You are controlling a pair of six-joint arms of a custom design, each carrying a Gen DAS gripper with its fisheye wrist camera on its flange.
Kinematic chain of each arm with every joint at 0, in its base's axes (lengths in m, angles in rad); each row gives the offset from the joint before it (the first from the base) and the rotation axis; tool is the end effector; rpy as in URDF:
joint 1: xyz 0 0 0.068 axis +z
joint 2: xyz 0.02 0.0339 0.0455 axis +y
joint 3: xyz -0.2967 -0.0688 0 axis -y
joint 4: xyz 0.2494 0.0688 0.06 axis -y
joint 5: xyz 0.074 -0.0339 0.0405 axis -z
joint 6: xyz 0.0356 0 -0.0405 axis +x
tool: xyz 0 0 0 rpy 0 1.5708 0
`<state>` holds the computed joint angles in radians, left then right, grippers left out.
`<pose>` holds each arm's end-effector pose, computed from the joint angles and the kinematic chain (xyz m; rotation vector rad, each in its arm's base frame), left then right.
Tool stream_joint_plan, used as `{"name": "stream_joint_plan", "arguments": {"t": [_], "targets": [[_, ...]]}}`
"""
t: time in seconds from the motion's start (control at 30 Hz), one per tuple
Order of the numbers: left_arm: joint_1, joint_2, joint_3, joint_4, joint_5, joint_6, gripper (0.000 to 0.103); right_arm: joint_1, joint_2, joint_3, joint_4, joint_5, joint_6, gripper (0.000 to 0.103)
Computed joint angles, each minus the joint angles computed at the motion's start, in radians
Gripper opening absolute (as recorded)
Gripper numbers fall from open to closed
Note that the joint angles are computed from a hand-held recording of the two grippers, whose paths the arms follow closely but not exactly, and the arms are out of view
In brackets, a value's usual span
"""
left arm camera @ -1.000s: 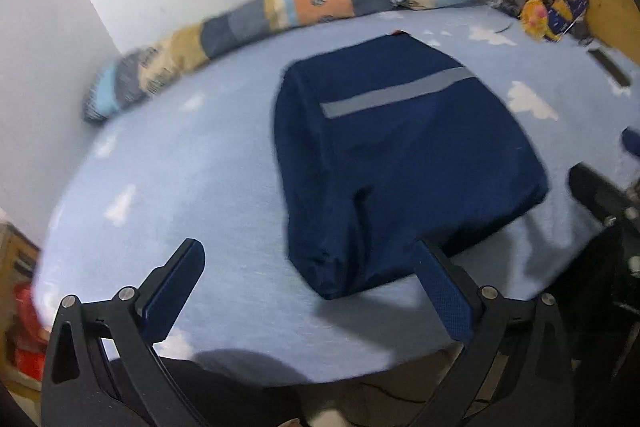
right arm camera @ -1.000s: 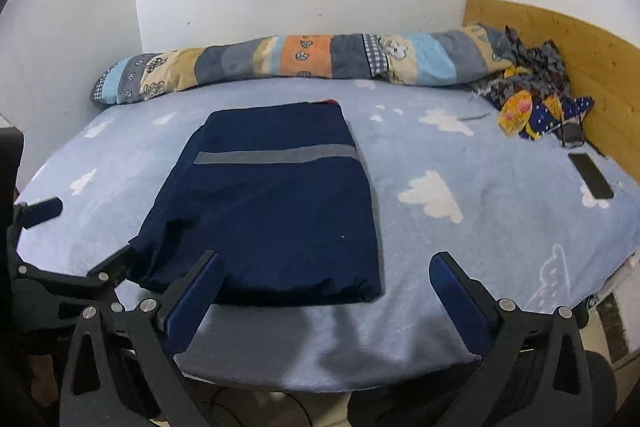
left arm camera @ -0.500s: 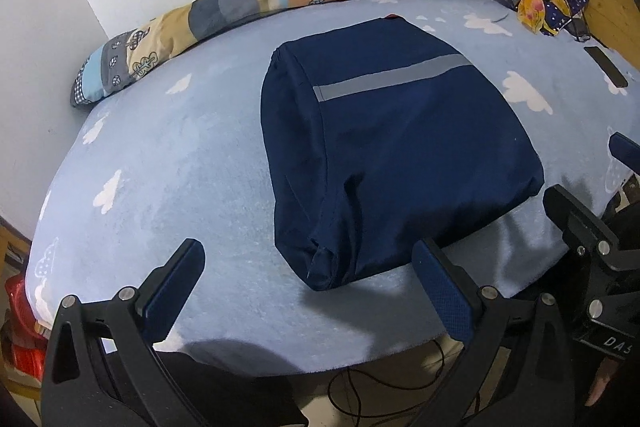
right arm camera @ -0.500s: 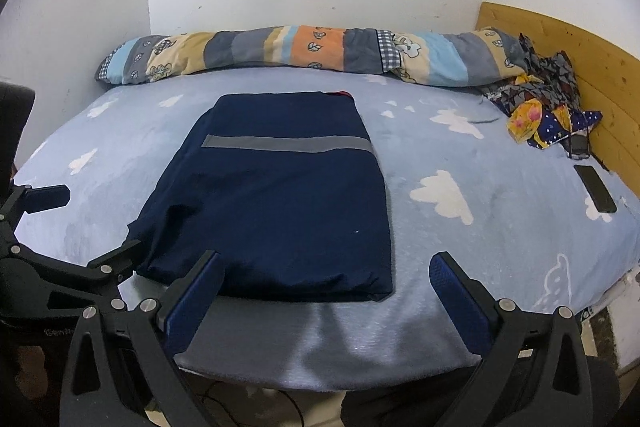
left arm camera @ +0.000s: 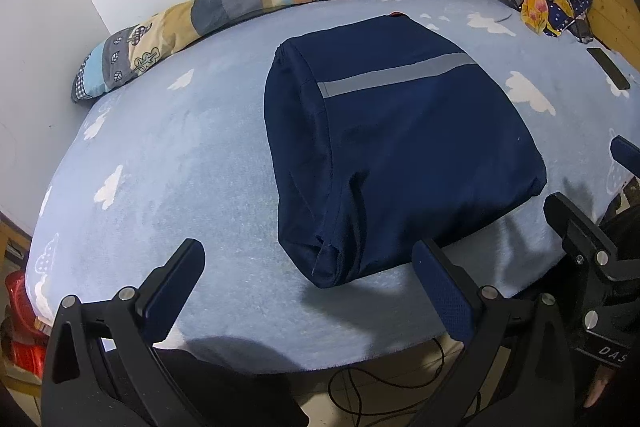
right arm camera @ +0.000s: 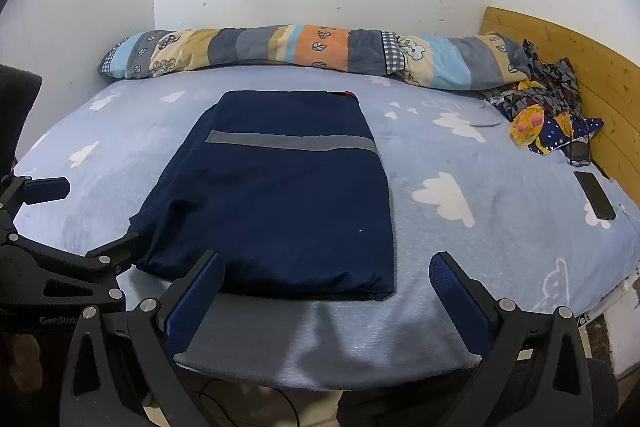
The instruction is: Fold large clothes
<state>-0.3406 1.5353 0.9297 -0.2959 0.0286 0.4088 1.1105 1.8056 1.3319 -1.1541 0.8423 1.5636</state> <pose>0.2981 -0.1067 0.2314 0.9161 2.2958 -0.0060 0.1716 0.2863 0.2441 0.4916 2.2644 -0.3047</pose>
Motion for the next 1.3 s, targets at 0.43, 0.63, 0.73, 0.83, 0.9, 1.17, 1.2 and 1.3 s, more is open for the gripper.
{"name": "stream_joint_plan", "arguments": {"t": [0.43, 0.63, 0.73, 0.83, 0.9, 1.17, 1.2, 1.3], "targets": [[-0.002, -0.001, -0.004, 0.002, -0.003, 0.009, 0.103, 0.0, 0.011, 0.011, 0.001, -0.006, -0.007, 0.103], [-0.004, -0.001, -0.006, 0.005, -0.005, 0.011, 0.103, -0.001, 0.012, 0.009, 0.004, -0.008, -0.005, 0.103], [-0.005, -0.003, -0.01, 0.009, -0.007, 0.012, 0.103, -0.002, 0.01, 0.008, 0.004, -0.008, -0.008, 0.103], [-0.006, -0.003, -0.01, 0.008, -0.01, 0.01, 0.103, -0.002, 0.01, 0.008, 0.004, -0.008, -0.007, 0.103], [-0.005, -0.005, -0.009, 0.005, -0.007, 0.011, 0.103, -0.002, 0.009, 0.008, 0.007, -0.009, -0.008, 0.103], [-0.003, -0.01, -0.014, 0.008, -0.005, 0.013, 0.103, 0.0, 0.013, 0.013, -0.003, -0.008, -0.002, 0.103], [-0.004, -0.011, -0.015, 0.009, -0.007, 0.012, 0.103, 0.0, 0.013, 0.013, -0.004, -0.009, -0.002, 0.103], [-0.003, -0.01, -0.014, 0.007, -0.006, 0.013, 0.103, 0.002, 0.013, 0.016, -0.005, -0.008, -0.002, 0.103]]}}
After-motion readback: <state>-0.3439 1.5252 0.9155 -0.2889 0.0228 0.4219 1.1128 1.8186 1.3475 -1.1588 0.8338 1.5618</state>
